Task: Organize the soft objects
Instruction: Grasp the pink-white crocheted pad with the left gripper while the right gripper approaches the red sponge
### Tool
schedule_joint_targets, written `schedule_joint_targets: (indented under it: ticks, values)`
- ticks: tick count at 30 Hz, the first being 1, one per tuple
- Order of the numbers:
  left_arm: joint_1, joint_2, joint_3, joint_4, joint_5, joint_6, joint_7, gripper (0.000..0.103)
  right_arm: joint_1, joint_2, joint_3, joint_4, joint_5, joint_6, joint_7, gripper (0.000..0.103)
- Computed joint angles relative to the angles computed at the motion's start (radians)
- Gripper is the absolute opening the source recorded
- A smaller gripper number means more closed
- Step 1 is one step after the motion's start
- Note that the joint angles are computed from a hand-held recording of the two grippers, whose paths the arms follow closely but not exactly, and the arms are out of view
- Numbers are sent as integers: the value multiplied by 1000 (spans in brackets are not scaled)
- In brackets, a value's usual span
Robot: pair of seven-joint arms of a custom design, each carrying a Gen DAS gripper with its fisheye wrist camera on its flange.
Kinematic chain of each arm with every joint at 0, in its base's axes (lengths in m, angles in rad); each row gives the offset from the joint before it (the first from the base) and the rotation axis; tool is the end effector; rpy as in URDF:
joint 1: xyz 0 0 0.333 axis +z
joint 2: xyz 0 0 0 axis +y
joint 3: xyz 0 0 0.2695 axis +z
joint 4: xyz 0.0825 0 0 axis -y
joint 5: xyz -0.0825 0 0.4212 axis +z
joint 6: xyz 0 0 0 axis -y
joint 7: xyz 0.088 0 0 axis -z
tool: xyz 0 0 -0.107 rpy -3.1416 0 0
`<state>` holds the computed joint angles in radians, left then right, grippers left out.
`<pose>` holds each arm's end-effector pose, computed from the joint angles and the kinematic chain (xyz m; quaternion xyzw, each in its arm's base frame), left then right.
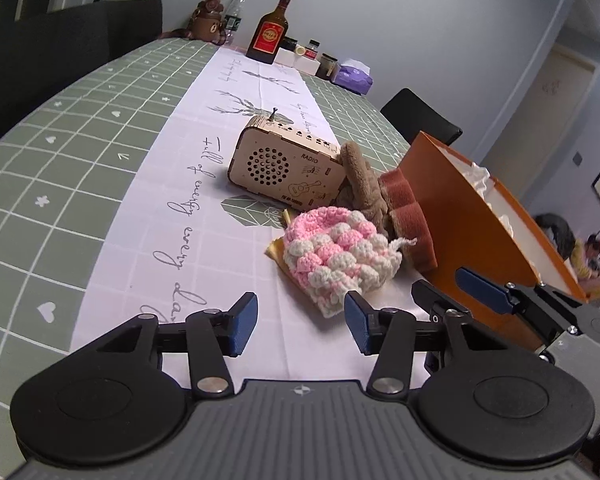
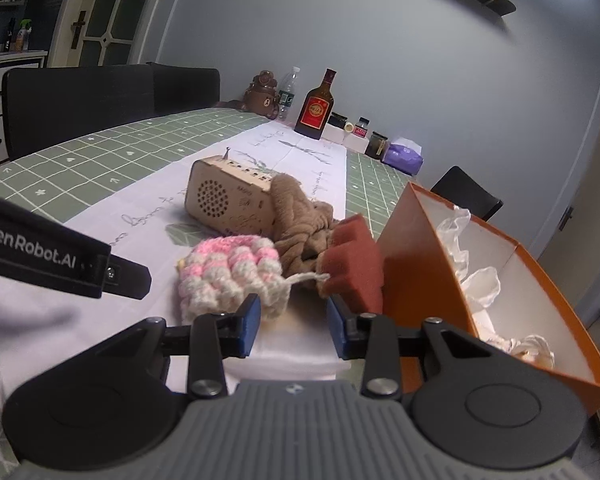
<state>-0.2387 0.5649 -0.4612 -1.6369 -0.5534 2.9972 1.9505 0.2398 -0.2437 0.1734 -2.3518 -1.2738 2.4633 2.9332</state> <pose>0.6149 -0.4037 0.3402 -0.4994 0.7453 -0.4410 0.0235 0.4927 0.2174 0.3972 -0.6122 0.6258 -0.4493 0.1782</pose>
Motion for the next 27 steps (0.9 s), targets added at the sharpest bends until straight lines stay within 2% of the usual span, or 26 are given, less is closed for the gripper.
schedule_joint_targets:
  ticks: [3, 6, 10, 13, 18, 23, 27]
  values:
    - [-13, 31, 13, 51, 7, -48, -29, 62, -5, 36, -5, 30, 0, -19, -13, 36]
    - [-45, 48, 54, 81, 35, -74, -79, 63, 0, 75, -14, 60, 5, -44, -28, 36]
    - [-75, 58, 106, 103, 85, -97, -159, 64, 6, 122, -35, 94, 1, -30, -38, 35]
    - [-78, 57, 124, 103, 110, -98, -201, 64, 13, 146, -49, 111, 13, -7, -56, 35]
    - [-65, 55, 127, 99, 128, -95, -246, 70, 24, 139, -56, 107, -9, 68, -44, 33]
    - [-44, 56, 107, 96, 128, -84, -241, 77, 17, 139, -65, 102, -17, 235, -68, 33]
    - [-31, 55, 89, 96, 131, -72, -202, 82, 25, 134, -49, 107, -32, 151, -75, 33]
